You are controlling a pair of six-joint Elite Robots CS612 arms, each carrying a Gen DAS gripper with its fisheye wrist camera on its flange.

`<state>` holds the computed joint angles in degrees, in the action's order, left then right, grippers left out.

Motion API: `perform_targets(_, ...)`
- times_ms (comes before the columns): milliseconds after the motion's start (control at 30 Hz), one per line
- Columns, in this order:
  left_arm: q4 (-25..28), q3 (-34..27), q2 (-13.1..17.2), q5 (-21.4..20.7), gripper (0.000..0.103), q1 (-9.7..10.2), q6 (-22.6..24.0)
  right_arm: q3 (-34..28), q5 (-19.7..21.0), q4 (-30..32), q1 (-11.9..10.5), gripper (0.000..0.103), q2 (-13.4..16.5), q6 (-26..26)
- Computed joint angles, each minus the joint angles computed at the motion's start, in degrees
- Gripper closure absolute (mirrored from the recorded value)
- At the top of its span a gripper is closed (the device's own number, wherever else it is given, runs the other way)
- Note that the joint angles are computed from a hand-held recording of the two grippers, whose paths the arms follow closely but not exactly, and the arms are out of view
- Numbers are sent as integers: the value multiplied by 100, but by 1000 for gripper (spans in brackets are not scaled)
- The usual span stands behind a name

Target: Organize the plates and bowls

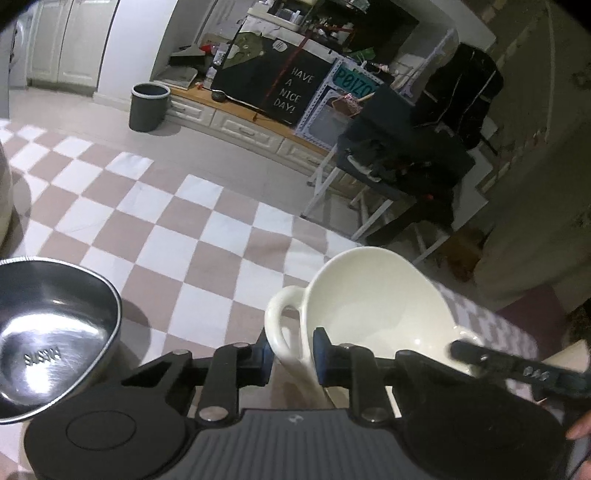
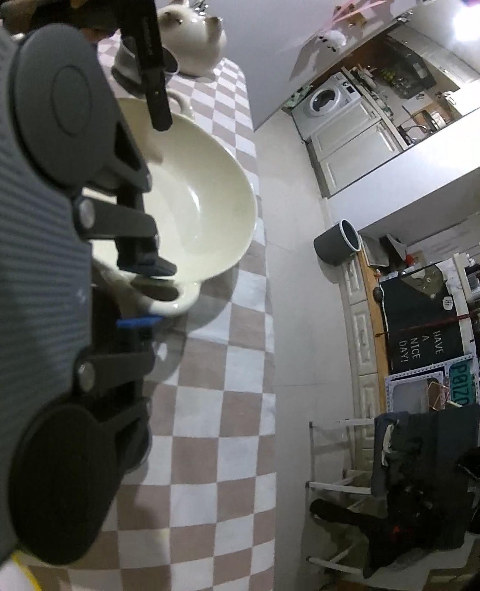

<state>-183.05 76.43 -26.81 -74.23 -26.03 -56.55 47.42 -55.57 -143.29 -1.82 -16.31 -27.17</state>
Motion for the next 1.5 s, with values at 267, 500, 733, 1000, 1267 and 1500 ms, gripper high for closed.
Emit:
perform_targets(267, -133, 110, -98, 387, 80, -116, 580, 320, 52, -518, -47, 74, -100, 145)
perform_targets(500, -258, 436, -387, 468, 79, -220, 901, 996, 363, -890, -185, 75, -483, 165)
perform_targets(733, -448, 926, -778, 767, 79, -415, 905, 1884, 757, -1378, -367, 76, -994, 122)
perform_targets(1000, -1013, 1733, -1331, 1109, 79, -759, 868, 2914, 1213, -2166, -592, 78, -1589, 314)
perform_targets(1267, -1617, 2456, -1760, 1529, 79, -1195, 933, 3872, 1384, -2732, -805, 78, -2114, 406)
perform_targets(1500, -1961, 3013, -2021, 1782, 79, -1538, 872, 4651, 1384, -3227, -949, 78, -2478, 439)
